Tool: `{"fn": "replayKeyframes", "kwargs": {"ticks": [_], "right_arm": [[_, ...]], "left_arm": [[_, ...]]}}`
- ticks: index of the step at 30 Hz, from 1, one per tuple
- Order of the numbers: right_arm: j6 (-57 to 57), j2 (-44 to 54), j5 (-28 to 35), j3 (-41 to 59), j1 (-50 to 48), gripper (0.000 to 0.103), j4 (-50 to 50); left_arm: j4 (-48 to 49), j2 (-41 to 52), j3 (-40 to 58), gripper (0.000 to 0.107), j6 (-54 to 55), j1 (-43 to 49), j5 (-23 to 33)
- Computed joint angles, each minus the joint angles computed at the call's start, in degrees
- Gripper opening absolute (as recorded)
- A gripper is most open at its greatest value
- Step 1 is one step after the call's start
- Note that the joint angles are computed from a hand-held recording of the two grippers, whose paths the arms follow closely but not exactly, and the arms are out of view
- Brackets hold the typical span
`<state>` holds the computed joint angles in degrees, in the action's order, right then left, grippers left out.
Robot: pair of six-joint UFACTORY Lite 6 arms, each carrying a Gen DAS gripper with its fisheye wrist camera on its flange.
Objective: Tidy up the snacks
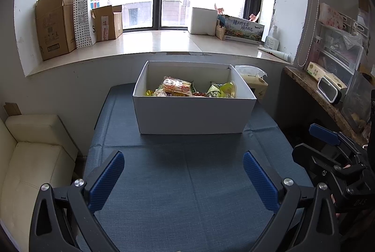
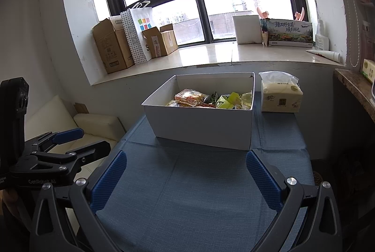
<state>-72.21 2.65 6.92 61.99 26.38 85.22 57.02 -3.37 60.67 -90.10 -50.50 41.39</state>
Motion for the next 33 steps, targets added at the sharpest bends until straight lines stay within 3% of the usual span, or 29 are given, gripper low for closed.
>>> {"fn": "replayKeyframes", "kwargs": {"ticks": [33], "right_arm": [[-5.3, -0.2, 1.0, -0.5, -0.8, 0.103, 4.5]], "left_arm": [[-0.9, -0.1, 0.3, 0.103, 1.2, 0.0, -0.4]]}}
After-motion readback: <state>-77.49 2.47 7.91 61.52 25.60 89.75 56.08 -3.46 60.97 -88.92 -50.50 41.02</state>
